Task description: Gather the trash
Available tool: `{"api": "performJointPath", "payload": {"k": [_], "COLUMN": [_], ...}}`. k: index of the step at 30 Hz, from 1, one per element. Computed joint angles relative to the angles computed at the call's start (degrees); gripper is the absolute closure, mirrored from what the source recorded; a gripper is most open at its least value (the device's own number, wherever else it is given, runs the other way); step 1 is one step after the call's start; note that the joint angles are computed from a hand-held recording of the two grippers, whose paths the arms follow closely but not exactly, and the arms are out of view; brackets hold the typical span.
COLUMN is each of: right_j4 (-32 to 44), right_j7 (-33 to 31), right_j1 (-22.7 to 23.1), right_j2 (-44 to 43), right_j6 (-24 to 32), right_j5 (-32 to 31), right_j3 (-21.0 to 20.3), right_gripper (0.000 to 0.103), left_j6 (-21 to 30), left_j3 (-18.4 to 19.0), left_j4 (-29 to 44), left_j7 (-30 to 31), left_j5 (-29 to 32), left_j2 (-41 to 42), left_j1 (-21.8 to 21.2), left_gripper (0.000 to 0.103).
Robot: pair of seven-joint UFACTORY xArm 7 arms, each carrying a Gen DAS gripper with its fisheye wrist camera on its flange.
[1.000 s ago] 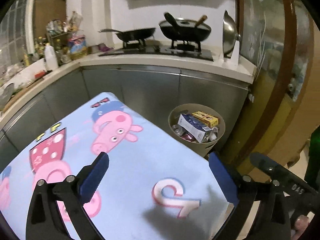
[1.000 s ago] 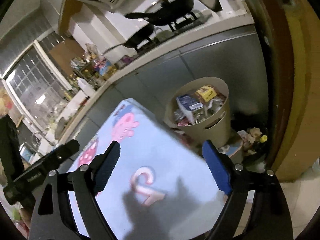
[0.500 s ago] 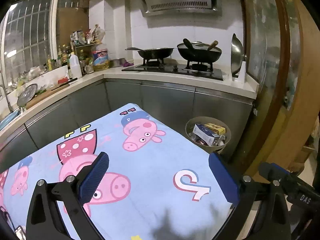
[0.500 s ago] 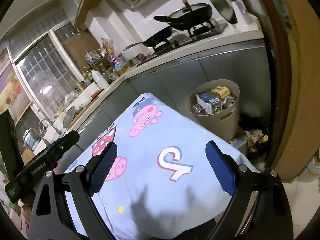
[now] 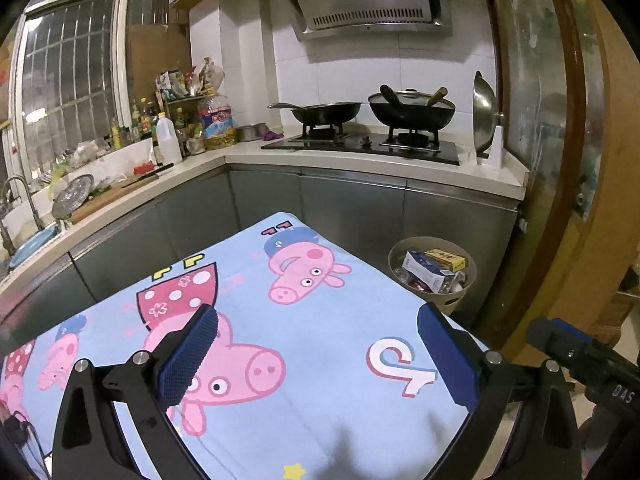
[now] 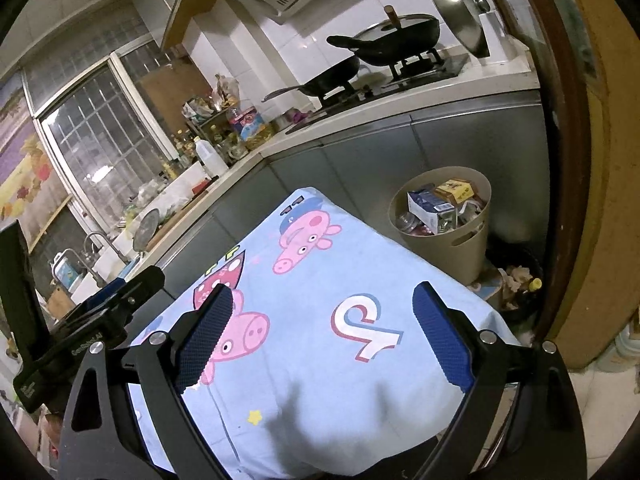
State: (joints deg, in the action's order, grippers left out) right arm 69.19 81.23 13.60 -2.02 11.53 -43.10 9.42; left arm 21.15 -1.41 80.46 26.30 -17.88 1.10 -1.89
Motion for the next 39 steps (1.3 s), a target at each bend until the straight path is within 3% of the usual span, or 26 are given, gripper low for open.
{"api": "performJointPath", "payload": {"k": [17, 30, 39], "right_j4": [-1.41, -1.57, -1.63], "right_j7": [1.11, 2.5, 2.74], "right_j1": [-0.1, -0.15, -0.13], "right_j2": [0.39, 0.55, 0.5], "right_j6": [-2.07, -2.27, -2.38], "right_j5": [0.84, -0.56, -0.8], "right_j3": [-0.49, -0.55, -0.62], "right_gripper": [0.013, 0.013, 0.013], "left_j6": [0.67, -1.6, -0.92], "left_j3": [0.06, 0.33, 0.22], "left_j4": [0.8, -0.11, 0.14], "left_j7": [-3.71, -13.64, -12.87], "left_j5": [4.55, 16.53, 15.43], "left_j2": [0.7, 1.0, 1.65], "left_j1": [0.04, -0.36, -0.06], "left_gripper": [0.004, 0.004, 0.004]}}
